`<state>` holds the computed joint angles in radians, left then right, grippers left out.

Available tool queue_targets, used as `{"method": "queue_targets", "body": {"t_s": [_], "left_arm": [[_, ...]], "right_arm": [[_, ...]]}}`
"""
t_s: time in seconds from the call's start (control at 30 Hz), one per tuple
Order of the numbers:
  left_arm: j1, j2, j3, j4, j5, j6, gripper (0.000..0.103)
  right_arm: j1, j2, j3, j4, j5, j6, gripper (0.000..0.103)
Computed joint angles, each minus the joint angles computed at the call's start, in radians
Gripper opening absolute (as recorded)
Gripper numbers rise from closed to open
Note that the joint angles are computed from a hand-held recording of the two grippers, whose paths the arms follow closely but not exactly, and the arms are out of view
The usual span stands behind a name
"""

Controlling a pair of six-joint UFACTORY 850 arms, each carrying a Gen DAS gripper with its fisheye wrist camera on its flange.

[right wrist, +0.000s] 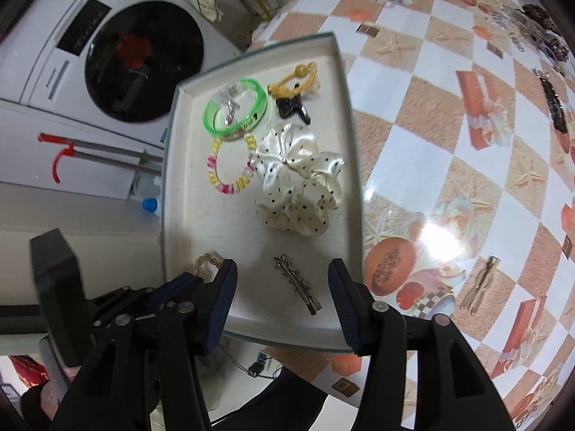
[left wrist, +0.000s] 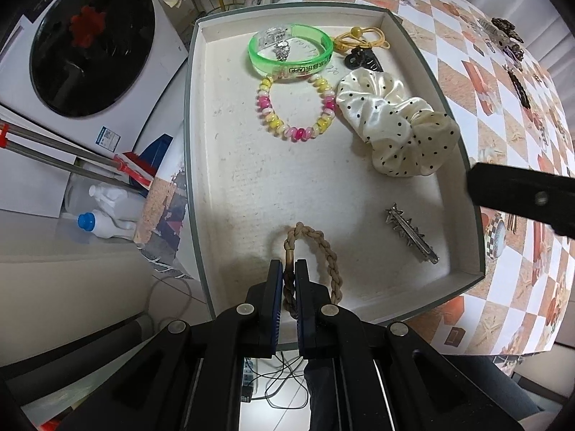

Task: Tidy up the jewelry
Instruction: 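Carry the bracelet and silver clip into the white tray and open both tools, then move both open tools back over the table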

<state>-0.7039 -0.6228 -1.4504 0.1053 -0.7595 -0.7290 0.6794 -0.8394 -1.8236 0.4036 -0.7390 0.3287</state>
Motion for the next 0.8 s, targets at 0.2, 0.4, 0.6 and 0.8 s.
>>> {"method": "queue_targets", "body": {"t_s": [0.2, 0.4, 0.6, 0.8], "left_arm": [[-0.004, -0.010, -0.028, -0.007, -0.009, 0.034, 0.011], [-0.014, -0.015, -0.049, -0.005, -0.017, 0.053, 0.011], [-0.010, -0.011, -0.041, -0.010, -0.014, 0.065, 0.074], [-0.020, -0.004, -0.045, 0.092, -0.028, -0.018, 0.103]], "right_arm": [[-0.011, 0.087, 0.101, -0.008, 0.037, 0.022, 0.059], [-0.013, 0.138, 0.174, -0.017, 0.074, 0.050, 0.060], [-0.024, 0.179, 0.230, -0.018, 0.087, 0.065, 0.060], [-0.034, 0.206, 0.272, -0.013, 0.098, 0.070, 0.067]]}}
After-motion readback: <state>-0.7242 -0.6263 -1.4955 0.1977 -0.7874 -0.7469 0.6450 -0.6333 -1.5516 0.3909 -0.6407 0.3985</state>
